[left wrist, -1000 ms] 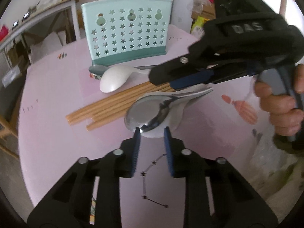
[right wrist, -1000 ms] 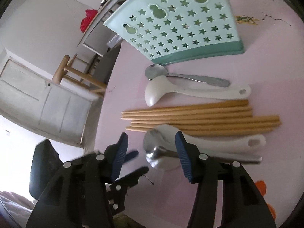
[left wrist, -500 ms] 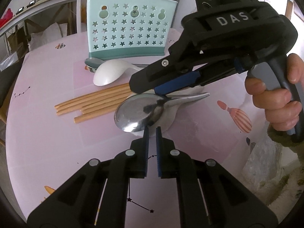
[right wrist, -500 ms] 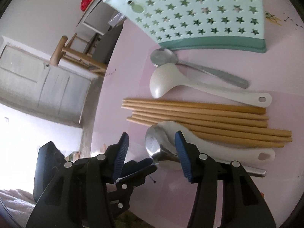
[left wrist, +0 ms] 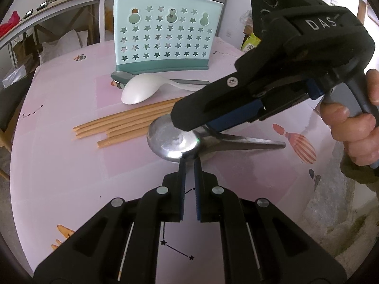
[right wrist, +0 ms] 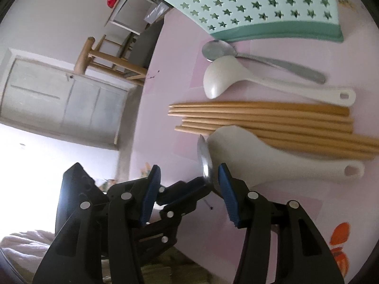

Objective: Organize utensils
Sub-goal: 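Lift the steel spoon with the left gripper and carry it aside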

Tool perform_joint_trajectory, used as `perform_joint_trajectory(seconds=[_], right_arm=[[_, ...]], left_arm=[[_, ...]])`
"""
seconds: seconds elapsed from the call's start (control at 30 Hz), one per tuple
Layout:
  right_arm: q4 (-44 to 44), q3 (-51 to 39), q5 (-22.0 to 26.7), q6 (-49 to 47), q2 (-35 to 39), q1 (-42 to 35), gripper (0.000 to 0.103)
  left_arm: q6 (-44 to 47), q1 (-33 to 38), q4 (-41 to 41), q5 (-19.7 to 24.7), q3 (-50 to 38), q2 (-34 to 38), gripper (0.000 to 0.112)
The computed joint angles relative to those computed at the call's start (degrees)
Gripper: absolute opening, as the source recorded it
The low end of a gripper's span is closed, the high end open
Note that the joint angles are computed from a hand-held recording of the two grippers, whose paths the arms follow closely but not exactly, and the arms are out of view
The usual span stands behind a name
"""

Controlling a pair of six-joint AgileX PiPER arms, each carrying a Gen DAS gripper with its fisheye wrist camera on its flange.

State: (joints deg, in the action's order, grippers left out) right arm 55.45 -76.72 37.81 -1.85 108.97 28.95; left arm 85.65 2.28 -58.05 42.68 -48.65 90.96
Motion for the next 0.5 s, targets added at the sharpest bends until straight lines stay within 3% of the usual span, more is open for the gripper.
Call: perform_joint_trajectory(seconds=[0.27,0.5], right_arm=[[11.7,4.2,-1.3,-8.6,-0.6,1.2,0.046],[13.9,7.3,-4.0,-9.6,-2.4,3.2,0.046]], left_arm=[[0.7,4.4,2.9,2.5,-0.1,-1.1,0.006],[-0.9,9.8,5.9,5.6,-1.2,-1.7,0.007]])
